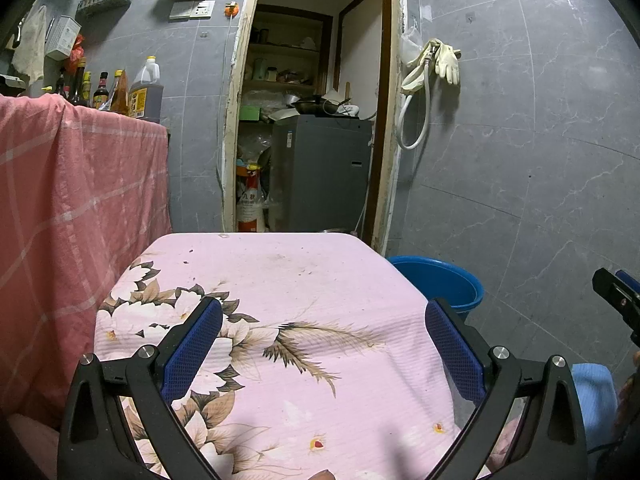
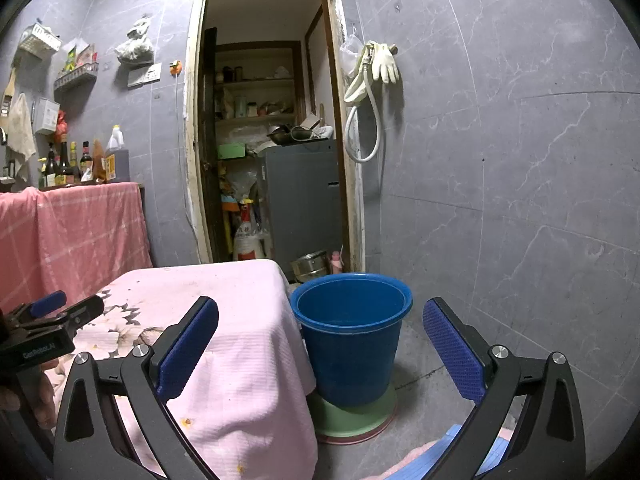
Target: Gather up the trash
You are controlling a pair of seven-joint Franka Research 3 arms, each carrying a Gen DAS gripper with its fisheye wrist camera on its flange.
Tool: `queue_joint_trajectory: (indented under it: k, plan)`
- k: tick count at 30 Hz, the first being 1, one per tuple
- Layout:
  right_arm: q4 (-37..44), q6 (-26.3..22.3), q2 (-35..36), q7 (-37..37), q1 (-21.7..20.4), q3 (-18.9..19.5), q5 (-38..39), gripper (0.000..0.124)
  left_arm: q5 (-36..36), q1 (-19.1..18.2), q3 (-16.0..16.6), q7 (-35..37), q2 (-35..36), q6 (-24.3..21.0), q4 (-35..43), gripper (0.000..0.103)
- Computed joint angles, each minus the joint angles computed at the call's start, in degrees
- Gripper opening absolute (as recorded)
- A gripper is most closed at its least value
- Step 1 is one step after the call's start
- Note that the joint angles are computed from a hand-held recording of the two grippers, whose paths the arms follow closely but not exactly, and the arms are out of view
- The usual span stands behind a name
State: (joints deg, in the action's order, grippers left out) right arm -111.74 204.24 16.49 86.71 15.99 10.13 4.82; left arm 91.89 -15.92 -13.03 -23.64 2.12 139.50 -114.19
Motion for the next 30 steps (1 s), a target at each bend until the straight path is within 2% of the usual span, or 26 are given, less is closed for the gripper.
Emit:
queue_joint_trajectory:
  k: [15,22,30]
  plan:
    - [-0.01,0.06,0.03,-0.07,0.09,-0.09,0.06,0.103,0.01,-0.08,0.02,-0.68,-0.06,-0.07,-0.40,0.099]
    - [-0.03,0.07,0.02,-0.08,0.10,-0.08,0.08,0.103,-0.76,-0.70,-0.28,0.19,0.59,-2.80,0.09,0.099]
    - [-0.16,0.01,-0.12,-0.15,0.26,-0.13,0.31,0.103,-0.71,-0.84,-0.08,0.11,0.55,-2.72,0.03,0.099]
